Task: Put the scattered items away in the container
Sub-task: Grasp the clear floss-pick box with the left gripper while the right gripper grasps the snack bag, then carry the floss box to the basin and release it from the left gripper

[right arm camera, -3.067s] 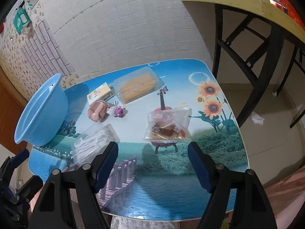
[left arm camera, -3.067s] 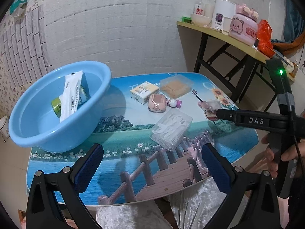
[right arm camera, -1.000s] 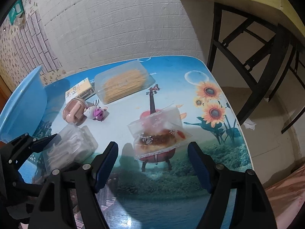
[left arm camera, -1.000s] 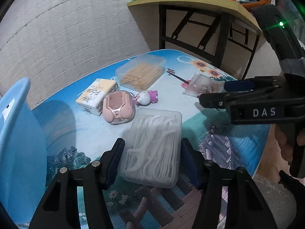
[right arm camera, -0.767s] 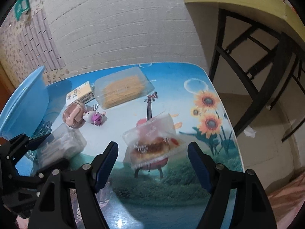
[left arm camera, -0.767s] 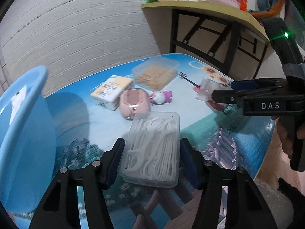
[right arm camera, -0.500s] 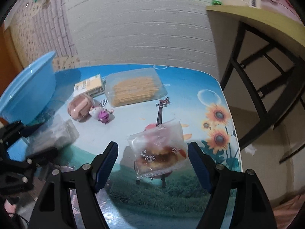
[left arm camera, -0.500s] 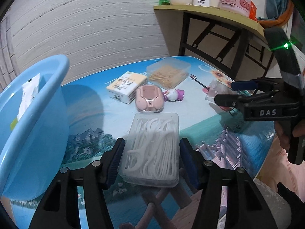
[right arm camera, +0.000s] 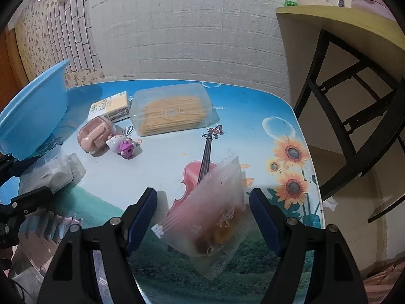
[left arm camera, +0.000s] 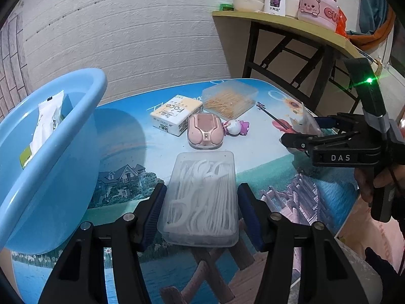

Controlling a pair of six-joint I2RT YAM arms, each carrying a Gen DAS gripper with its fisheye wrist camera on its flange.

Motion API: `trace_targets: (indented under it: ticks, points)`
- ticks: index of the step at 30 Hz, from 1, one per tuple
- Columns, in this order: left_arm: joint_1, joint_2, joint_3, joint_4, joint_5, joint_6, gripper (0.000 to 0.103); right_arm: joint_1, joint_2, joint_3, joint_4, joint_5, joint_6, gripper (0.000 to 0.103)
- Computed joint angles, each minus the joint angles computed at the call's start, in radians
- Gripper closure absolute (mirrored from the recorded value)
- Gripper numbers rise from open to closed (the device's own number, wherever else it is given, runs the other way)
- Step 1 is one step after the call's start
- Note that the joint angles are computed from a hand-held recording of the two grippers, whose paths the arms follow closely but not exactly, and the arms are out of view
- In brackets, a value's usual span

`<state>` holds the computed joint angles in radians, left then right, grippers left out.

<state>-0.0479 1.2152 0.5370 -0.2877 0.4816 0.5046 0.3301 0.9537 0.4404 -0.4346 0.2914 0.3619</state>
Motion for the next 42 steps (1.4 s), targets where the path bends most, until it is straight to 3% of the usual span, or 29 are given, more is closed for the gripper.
trace_targets:
  ticks: [1,4,6,8,12,17,32,42]
  points:
    - [0.000,0.001,0.001,-0.001,0.000,-0.001,0.047,0.000,-0.004,-0.002,0.000,0.000,0.004,0.027]
    - [0.000,0.002,0.001,-0.001,-0.002,-0.004,0.048,-0.003,-0.034,-0.021,0.008,0.001,0.013,0.043]
    - [0.001,0.001,0.000,-0.003,0.000,-0.004,0.048,-0.019,-0.058,-0.028,0.003,-0.006,0.010,0.064]
    - [0.002,-0.003,-0.002,-0.006,0.001,-0.004,0.048,-0.064,-0.088,-0.035,-0.001,-0.057,-0.001,0.076]
    - [0.009,-0.019,-0.002,-0.022,0.010,-0.003,0.050,-0.128,-0.151,-0.054,-0.010,-0.129,0.020,0.083]
    - [0.025,-0.049,0.002,-0.047,0.025,-0.001,0.050,-0.173,-0.231,-0.053,-0.051,-0.193,0.056,0.085]
    - [0.137,-0.155,0.030,-0.167,0.110,0.017,0.050,0.161,-0.137,0.075,-0.162,-0.024,0.290,0.085]
    - [0.257,-0.225,0.069,-0.283,0.225,0.073,0.050,0.332,-0.069,0.159,-0.215,0.052,0.419,0.085]
